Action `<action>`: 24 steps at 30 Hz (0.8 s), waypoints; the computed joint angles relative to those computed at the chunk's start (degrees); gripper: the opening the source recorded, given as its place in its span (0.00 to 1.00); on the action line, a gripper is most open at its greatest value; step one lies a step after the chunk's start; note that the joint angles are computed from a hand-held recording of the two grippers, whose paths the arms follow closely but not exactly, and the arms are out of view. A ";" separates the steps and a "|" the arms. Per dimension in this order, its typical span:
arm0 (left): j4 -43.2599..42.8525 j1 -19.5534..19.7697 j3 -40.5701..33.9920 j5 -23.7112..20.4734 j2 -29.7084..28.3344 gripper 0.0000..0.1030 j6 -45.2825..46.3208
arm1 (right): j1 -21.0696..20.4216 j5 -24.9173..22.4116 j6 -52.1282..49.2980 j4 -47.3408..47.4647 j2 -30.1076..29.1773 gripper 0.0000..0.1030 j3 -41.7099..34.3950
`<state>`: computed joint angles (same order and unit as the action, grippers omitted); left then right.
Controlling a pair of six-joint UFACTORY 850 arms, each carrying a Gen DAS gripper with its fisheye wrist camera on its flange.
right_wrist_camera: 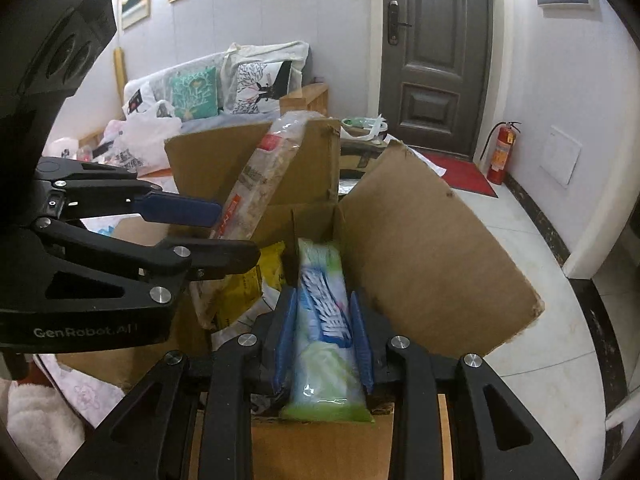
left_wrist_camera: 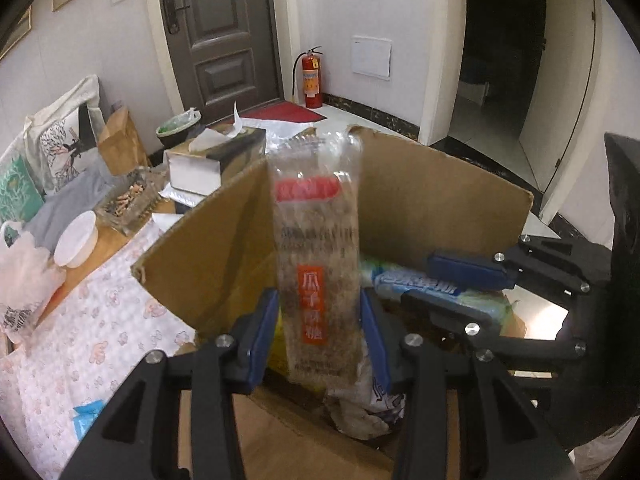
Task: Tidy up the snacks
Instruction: 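Carry the candy bar and green wafer bar into the box and open both tools, then withdraw both tools from the box back over the table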
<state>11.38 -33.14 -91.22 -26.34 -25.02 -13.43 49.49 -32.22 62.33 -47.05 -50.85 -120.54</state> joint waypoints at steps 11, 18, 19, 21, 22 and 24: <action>-2.06 0.78 3.55 1.70 3.60 0.50 1.68 | 1.40 -0.23 7.28 -6.21 3.41 0.23 4.66; -0.86 1.90 11.33 4.87 10.97 0.55 -0.51 | 3.52 1.28 9.62 -8.26 4.99 0.24 6.28; -0.06 2.04 12.66 5.22 12.25 0.55 -1.42 | 3.92 1.61 10.02 -8.68 5.31 0.24 6.52; 1.37 2.48 15.82 6.08 15.18 0.56 -3.19 | 4.96 2.31 11.18 -9.95 5.57 0.24 6.69; 1.82 2.73 17.31 6.53 16.57 0.57 -3.90 | 5.44 2.89 11.78 -10.58 5.69 0.24 6.79; 3.12 3.33 20.75 7.59 19.65 0.60 -5.77 | 6.52 3.39 12.18 -10.77 5.35 0.24 5.96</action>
<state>14.49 -29.81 -70.47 -18.75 -5.37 -19.20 56.00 -28.82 74.51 -57.82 -45.50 -114.57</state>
